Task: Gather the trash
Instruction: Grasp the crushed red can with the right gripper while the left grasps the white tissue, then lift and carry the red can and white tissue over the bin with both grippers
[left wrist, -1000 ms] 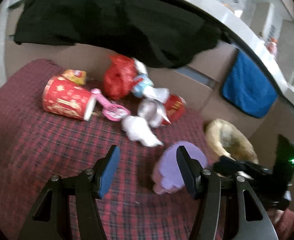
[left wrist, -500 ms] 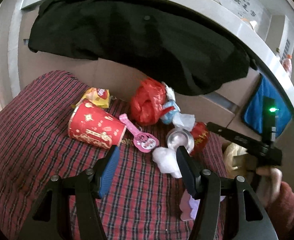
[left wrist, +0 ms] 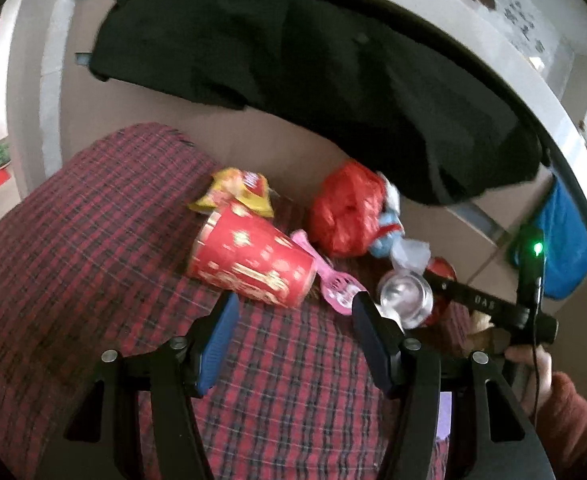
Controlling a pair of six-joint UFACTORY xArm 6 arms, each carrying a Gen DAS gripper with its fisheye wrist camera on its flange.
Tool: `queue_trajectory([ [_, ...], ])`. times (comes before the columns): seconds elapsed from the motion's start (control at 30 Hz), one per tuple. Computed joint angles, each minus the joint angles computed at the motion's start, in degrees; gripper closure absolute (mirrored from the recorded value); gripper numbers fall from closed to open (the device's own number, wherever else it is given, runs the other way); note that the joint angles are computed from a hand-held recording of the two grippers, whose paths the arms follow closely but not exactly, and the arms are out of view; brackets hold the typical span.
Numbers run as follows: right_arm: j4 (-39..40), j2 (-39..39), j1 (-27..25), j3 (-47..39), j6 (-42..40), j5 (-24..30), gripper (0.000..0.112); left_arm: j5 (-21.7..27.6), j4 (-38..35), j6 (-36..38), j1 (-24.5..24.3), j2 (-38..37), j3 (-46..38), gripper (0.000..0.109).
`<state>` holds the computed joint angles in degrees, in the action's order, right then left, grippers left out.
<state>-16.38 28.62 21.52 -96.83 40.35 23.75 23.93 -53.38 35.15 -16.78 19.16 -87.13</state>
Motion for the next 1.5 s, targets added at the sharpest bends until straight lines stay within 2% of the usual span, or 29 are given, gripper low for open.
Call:
queue_trajectory([
  [0.17,-21.64,-7.85,0.23,7.61,17.91,-2.08,0.065,1.88,2.03,-1.15,-2.65,-0.02,-0.16,0.049],
  [0.23,-29.23,-11.81,0.07,11.01,25.21,-1.86,0.065,2.89,5.19,-3.84,-4.2,0.61,-1.25,0.049],
  [0.3,-34.06,-14.93,-0.42,13.7,30.1,-2.31,0.065,2.0,12.89,-9.84,-6.16,1.97,-2.58,0.049],
  [0.37,-38.04,-18.37,-0.74,17.09,34.77,-2.75,0.065,1.35,17.15,-13.84,-7.61,3.42,-3.83,0.049],
  [0.43,-39.89,-20.56,-0.69,19.15,37.04,-2.38,0.065,3.66,19.68,-19.29,-8.15,5.81,-6.77,0.051],
  [0.5,-41.2,-22.94,-1.15,21.91,38.76,-2.74,0.065,6.44,21.7,-24.74,-8.3,8.01,-9.66,0.062],
  [0.53,-41.46,-23.66,-1.19,22.7,39.28,-2.87,0.065,7.05,22.68,-26.53,-8.34,8.7,-10.55,0.065],
  [0.6,-41.51,-24.79,-1.32,24.15,40.02,-3.2,0.065,7.39,27.02,-31.37,-8.54,10.13,-12.34,0.077],
  [0.7,-41.07,-26.28,-1.73,26.12,39.88,-3.94,0.065,7.39,30.18,-33.47,-8.72,11.08,-13.54,0.093],
  [0.97,-43.6,-27.83,0.73,27.31,41.06,-2.33,0.065,-1.48,28.74,-28.57,-8.56,3.78,-3.84,0.096],
  [1.07,-45.75,-28.7,2.26,27.54,42.37,-1.39,0.065,-7.74,30.31,-27.95,-9.07,-0.59,1.74,0.096],
  [1.2,-47.71,-29.9,4.75,27.87,42.68,1.09,0.065,-16.54,28.66,-23.95,-10.21,-7.14,9.83,0.096],
  [1.3,-48.95,-31.39,6.86,28.29,42.42,3.35,0.066,-21.45,22.79,-17.27,-11.43,-12.29,14.92,0.096],
  [1.4,-51.62,-33.42,9.26,28.55,43.32,6.42,0.066,-22.66,12.7,-7.22,-12.39,-16.36,17.01,0.096],
  [1.5,-54.1,-36.39,11.69,29.32,43.74,9.61,0.066,-24.38,10.2,-4.65,-13.46,-19.55,18.76,0.096],
])
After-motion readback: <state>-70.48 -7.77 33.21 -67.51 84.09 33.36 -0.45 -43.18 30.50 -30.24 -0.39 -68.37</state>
